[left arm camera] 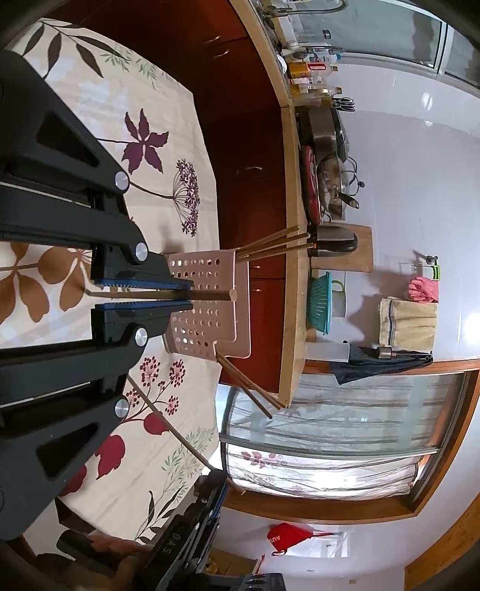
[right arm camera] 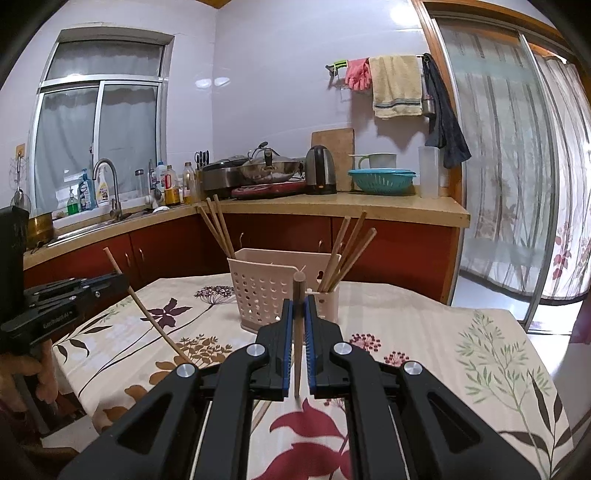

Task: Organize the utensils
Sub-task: 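Lift both held chopsticks upright and carry them over the beige holder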

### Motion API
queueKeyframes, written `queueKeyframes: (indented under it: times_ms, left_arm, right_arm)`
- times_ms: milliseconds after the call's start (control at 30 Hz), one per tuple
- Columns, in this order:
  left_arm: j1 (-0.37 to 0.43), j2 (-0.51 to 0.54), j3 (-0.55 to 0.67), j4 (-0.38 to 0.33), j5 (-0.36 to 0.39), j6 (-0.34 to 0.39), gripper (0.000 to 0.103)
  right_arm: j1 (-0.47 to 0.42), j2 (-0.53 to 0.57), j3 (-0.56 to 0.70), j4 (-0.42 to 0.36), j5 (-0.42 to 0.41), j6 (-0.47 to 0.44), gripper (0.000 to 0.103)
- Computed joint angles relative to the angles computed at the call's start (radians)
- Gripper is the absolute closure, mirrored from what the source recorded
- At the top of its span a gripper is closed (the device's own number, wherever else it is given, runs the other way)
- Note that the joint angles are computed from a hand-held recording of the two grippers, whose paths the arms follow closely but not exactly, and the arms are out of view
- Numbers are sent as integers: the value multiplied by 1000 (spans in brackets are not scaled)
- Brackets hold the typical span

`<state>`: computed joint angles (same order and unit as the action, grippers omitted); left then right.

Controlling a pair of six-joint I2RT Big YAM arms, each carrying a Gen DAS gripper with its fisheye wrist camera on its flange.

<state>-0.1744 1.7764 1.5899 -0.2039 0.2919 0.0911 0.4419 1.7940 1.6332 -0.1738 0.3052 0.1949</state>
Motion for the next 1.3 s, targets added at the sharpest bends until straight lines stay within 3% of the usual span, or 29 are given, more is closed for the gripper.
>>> queueKeyframes:
  times_ms: [767, 1100, 1300]
  left_arm:
    - [10, 62, 123, -56, 65, -25, 97]
    - [13, 50, 199, -49, 136, -35, 97]
    - [3, 82, 292, -12, 125, -22, 97]
  right_arm:
    - [-21, 71, 138, -45, -31, -5, 96]
    - [-36, 58, 180, 14, -76, -26, 96]
    - [-46, 96, 286, 51, -81, -85, 96]
